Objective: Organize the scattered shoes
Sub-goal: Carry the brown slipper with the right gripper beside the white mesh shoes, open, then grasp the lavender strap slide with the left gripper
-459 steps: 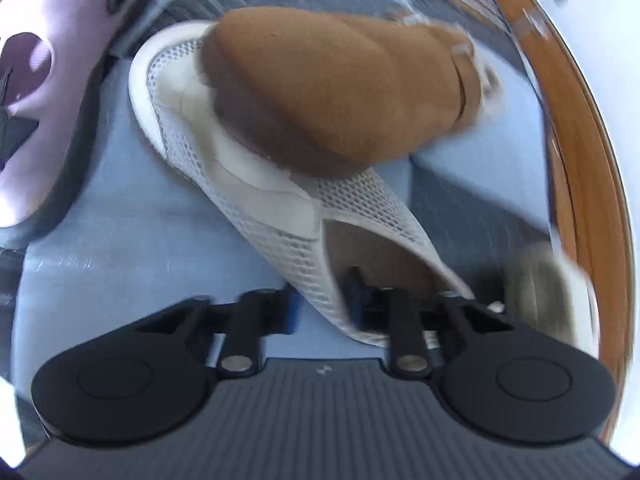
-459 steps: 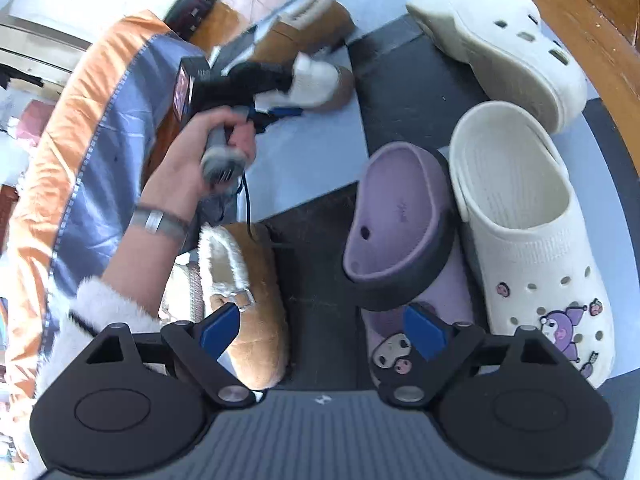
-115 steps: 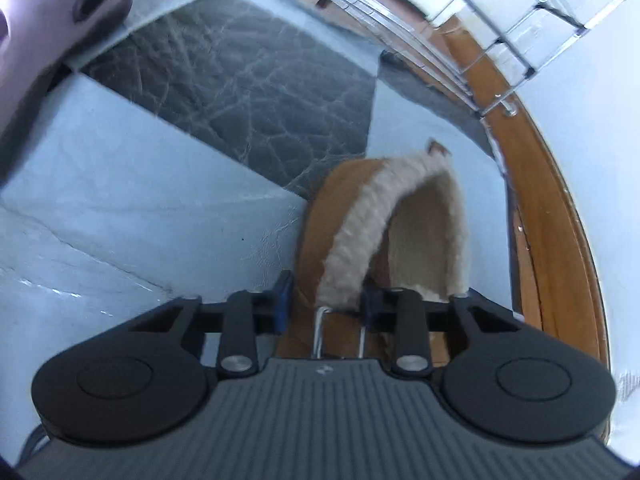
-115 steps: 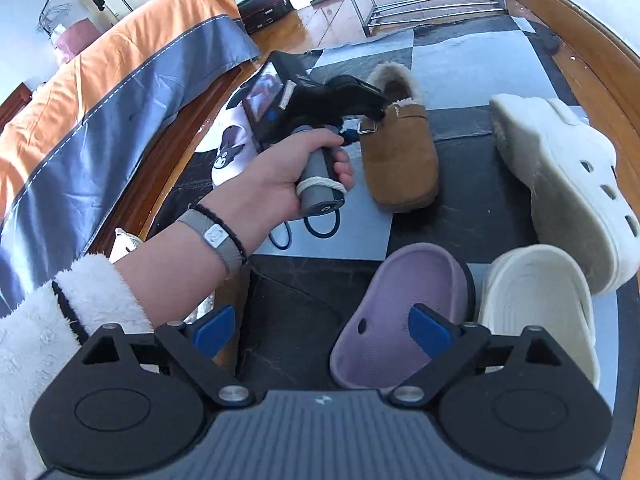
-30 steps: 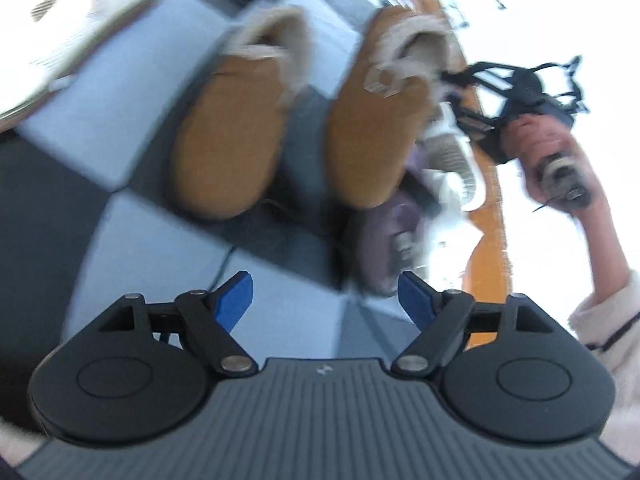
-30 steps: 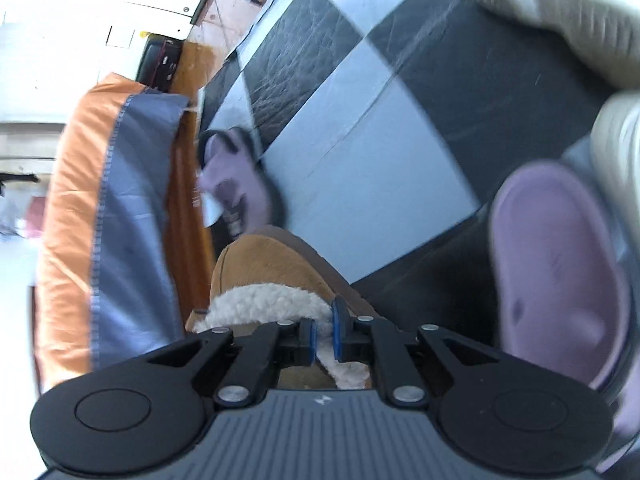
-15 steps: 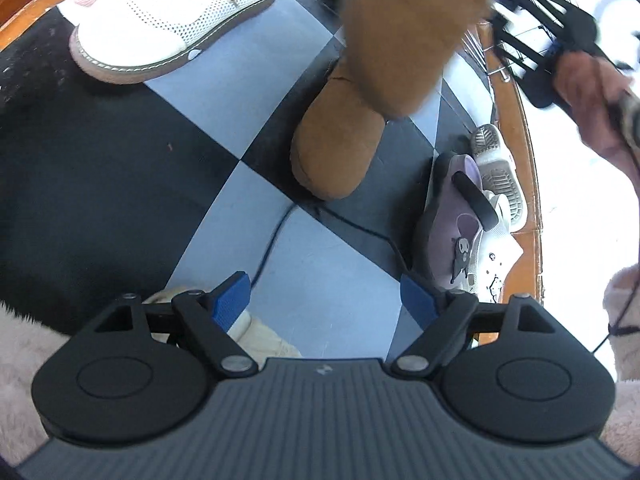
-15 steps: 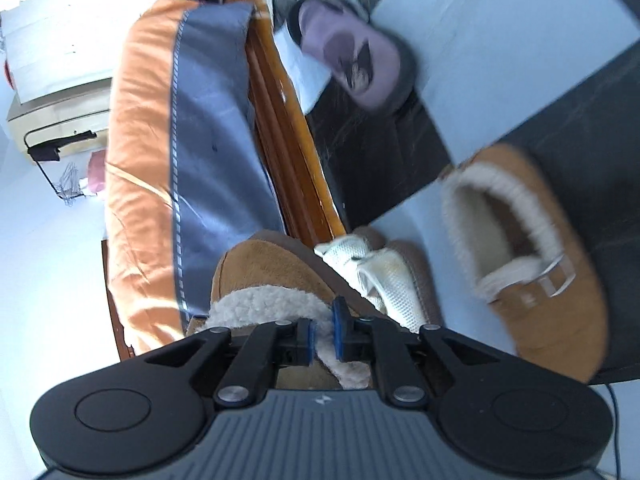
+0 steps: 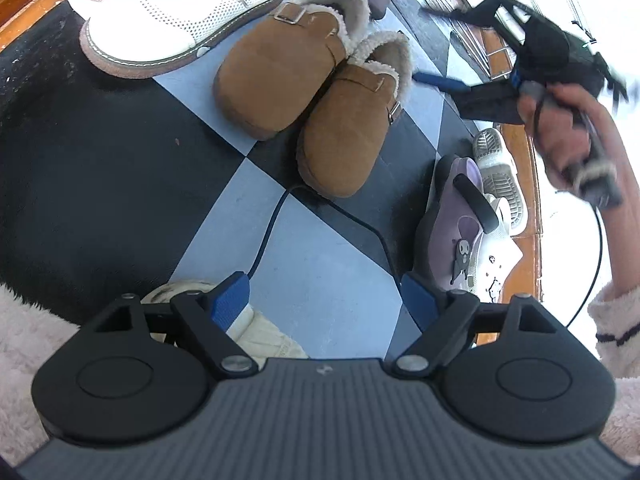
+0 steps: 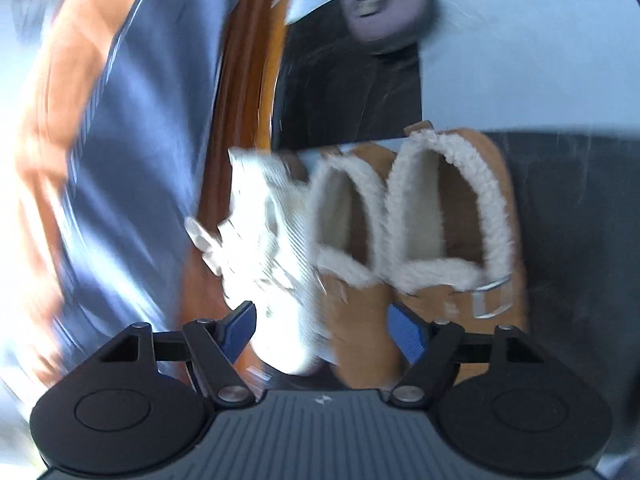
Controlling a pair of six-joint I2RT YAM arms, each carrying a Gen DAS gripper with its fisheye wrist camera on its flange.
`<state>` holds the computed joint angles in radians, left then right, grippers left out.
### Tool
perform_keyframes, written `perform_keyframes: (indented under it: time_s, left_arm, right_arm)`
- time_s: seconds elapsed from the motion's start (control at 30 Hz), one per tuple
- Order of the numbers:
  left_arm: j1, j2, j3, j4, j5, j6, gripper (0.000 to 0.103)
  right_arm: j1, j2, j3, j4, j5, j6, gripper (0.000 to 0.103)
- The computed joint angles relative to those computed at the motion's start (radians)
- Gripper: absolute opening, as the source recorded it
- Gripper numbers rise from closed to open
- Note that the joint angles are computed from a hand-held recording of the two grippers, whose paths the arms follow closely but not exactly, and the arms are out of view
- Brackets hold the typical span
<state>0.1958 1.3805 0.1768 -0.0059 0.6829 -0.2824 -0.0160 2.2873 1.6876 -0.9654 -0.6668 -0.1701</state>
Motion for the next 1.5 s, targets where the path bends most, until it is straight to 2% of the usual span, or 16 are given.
perform_keyframes:
  time_s: [0.07,0.2,0.33,0.4,0.5,0.63,0.77,0.83,0.9,1.0,1.1,1.2,1.27,1.33,1.4,1.5]
  left_arm:
    - [-0.006,0.009,0.006,0.004,0.005,-0.010,0.084]
    - [-0.034,-0.002,0.017,-0.003,0.008,-0.042,0.084]
    - [-0.104,-0.057,0.018,-0.024,-0.043,-0.080,0.084]
    - [-0.131,-0.082,0.014,-0.032,-0.042,-0.109,0.084]
    - [-0.171,-0.135,0.009,-0.056,-0.055,-0.151,0.085]
    - [-0.242,-0.208,0.063,-0.148,-0.076,-0.229,0.085]
    - [-0.302,-0.307,0.137,-0.164,-0.033,-0.362,0.090]
    - [-0.362,-0.329,0.210,-0.183,-0.091,-0.401,0.091]
    - [-0.402,-0.289,0.292,-0.197,-0.138,-0.403,0.091]
    - [-0.428,-0.188,0.425,-0.208,-0.159,-0.421,0.091]
    - [-0.425,-0.099,0.563,-0.223,-0.140,-0.463,0.092]
    - [-0.408,-0.006,0.721,-0.214,-0.091,-0.499,0.096]
    - [-0.398,0.059,0.830,-0.255,-0.108,-0.475,0.098]
    - [-0.402,0.151,0.997,-0.370,-0.223,-0.402,0.100]
    - [-0.408,0.306,1.219,-0.522,-0.383,-0.334,0.100]
    - [-0.407,0.552,1.511,-0.657,-0.489,-0.286,0.098]
  right_arm:
    - [0.037,-0.068,-0.105,0.064,0.123,-0.081,0.073]
    - [0.092,-0.126,-0.287,0.238,0.322,-0.103,0.073]
    - [0.070,-0.050,-0.317,0.315,0.273,-0.169,0.062]
    - [0.063,-0.012,-0.286,0.322,0.235,-0.169,0.062]
    - [0.023,-0.057,-0.313,0.363,0.114,-0.203,0.062]
    - [-0.030,-0.104,-0.299,0.284,0.092,-0.257,0.066]
    - [-0.184,-0.234,-0.290,0.072,0.114,-0.153,0.069]
    - [-0.318,-0.316,-0.338,0.013,0.016,-0.207,0.081]
    - [-0.517,-0.369,-0.371,-0.101,-0.106,-0.361,0.086]
    - [-0.760,-0.354,-0.367,-0.220,-0.170,-0.508,0.086]
    - [-0.921,-0.244,-0.296,-0.294,-0.206,-0.533,0.086]
    - [-0.961,-0.152,-0.219,-0.311,-0.225,-0.510,0.086]
    - [-0.964,-0.098,-0.154,-0.331,-0.244,-0.507,0.086]
    - [-0.946,-0.060,-0.128,-0.342,-0.276,-0.511,0.086]
    - [-0.932,-0.008,-0.068,-0.434,-0.308,-0.580,0.086]
    - [-0.923,0.037,0.016,-0.563,-0.310,-0.683,0.086]
